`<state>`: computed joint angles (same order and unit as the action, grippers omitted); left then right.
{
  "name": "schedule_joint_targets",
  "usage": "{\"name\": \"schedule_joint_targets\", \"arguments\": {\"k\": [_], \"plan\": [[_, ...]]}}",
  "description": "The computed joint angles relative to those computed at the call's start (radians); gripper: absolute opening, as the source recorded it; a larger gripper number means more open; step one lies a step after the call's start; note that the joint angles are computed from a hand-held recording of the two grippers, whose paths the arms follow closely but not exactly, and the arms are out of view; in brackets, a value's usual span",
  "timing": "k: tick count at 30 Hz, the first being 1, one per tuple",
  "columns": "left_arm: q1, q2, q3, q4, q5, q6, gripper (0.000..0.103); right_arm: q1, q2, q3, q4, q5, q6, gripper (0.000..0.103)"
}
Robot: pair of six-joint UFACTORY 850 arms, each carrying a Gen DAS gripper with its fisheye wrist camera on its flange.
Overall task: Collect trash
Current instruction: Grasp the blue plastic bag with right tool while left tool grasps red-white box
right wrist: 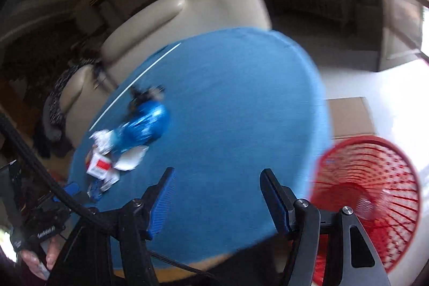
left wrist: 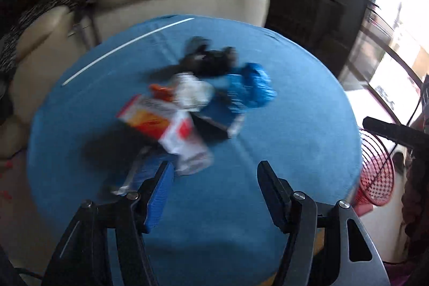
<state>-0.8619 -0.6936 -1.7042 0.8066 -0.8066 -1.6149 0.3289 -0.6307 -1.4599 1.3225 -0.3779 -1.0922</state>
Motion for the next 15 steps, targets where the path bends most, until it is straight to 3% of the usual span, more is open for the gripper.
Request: {"name": "schedule_joint_targets", "arguments": {"k": [6, 10, 15], "plan": [[0.066, 0.092, 0.119, 0.007, 0.035, -0.173, 0.07, 0.057, -0.163, -0.258, -0.249, -0.104, 0.278, 0.068], [0.135, 0.073, 0.085, -0.124, 0.078, -0.141, 0.07, 0.077, -0.267, -0.437, -0.337, -0.168, 0.421, 0.068], [0.205, 0.033, 0.047, -0.286, 0.135, -0.118, 0.07, 0.097, -0.457, -0.764, -0.508, -0.278, 0.701, 0.068]]}}
